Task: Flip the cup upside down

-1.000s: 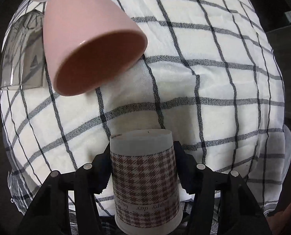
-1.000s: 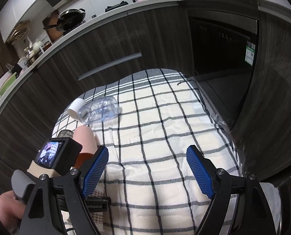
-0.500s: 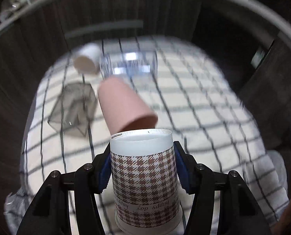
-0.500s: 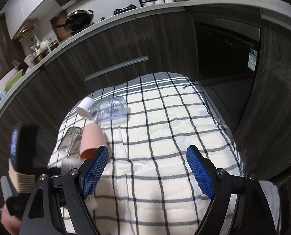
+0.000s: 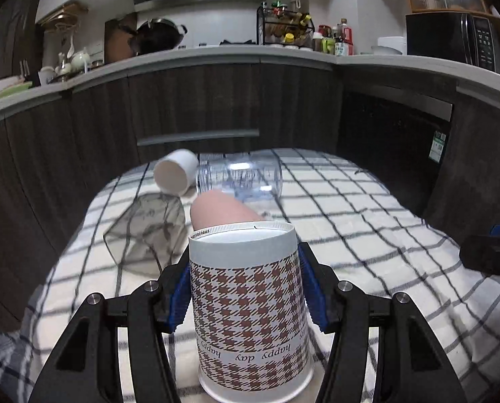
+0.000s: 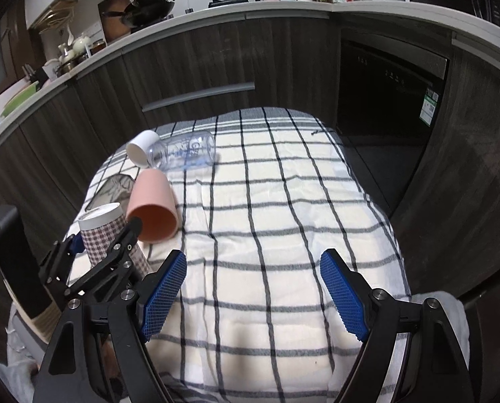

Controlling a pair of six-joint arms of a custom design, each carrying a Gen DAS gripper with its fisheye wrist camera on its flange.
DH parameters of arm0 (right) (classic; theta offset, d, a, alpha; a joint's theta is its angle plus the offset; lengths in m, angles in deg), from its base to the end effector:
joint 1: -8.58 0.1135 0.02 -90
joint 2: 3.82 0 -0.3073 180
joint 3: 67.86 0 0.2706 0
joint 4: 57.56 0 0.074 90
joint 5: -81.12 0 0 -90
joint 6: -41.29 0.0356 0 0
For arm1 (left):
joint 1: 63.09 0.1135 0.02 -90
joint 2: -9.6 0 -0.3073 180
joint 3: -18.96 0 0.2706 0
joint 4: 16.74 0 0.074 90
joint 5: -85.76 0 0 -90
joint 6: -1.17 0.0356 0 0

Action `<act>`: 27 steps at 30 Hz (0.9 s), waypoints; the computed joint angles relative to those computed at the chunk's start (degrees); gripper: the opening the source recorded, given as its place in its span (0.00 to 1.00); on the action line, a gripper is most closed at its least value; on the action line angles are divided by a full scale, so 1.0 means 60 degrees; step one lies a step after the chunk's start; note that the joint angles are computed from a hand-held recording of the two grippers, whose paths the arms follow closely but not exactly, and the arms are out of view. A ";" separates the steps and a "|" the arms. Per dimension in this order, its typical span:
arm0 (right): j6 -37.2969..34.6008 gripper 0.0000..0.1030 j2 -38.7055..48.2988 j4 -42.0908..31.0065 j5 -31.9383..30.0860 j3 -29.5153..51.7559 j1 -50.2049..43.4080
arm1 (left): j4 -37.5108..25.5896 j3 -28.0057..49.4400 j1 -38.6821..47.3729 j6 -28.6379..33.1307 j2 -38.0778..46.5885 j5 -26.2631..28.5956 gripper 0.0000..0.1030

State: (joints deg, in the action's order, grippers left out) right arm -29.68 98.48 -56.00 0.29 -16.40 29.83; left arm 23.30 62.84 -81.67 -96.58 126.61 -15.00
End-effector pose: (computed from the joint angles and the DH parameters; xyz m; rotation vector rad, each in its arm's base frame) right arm 0.3073 0.1134 0.1212 0.0251 2.4200 0.1270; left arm 0.3143 -0.0987 0.0688 0.0930 2.1356 -0.0677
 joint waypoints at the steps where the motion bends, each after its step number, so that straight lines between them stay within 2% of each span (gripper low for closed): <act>1: 0.0000 0.79 0.0026 -0.0032 -0.0016 0.0016 -0.0001 | 0.0217 -0.0142 0.0015 -0.0111 0.0135 -0.0049 0.55; 4: 0.0057 0.79 0.0012 -0.0102 -0.0036 -0.0011 0.0033 | 0.0638 -0.0458 -0.0040 -0.0277 0.0349 -0.0337 0.57; 6: 0.0058 0.79 -0.0057 -0.0148 0.0032 -0.0050 0.0095 | 0.0489 -0.0521 -0.0147 -0.0306 0.0295 -0.0531 0.64; 13: 0.0073 0.79 -0.0333 -0.0136 0.0214 -0.0303 0.0324 | 0.0369 -0.0789 -0.0415 -0.0277 0.0044 -0.0549 0.65; 19: 0.0134 0.79 -0.0606 -0.0051 0.0233 -0.0581 0.0367 | 0.0409 -0.1091 -0.0592 -0.0287 -0.0440 -0.0812 0.70; 27: 0.0074 0.79 -0.1601 0.0313 0.0672 -0.1188 0.0802 | -0.0602 -0.1729 -0.0592 -0.0514 -0.2090 -0.0898 0.74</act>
State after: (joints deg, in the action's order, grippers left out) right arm -29.23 88.87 -54.12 4.32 -23.53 34.64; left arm 19.69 52.46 -85.22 -99.67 114.07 -20.39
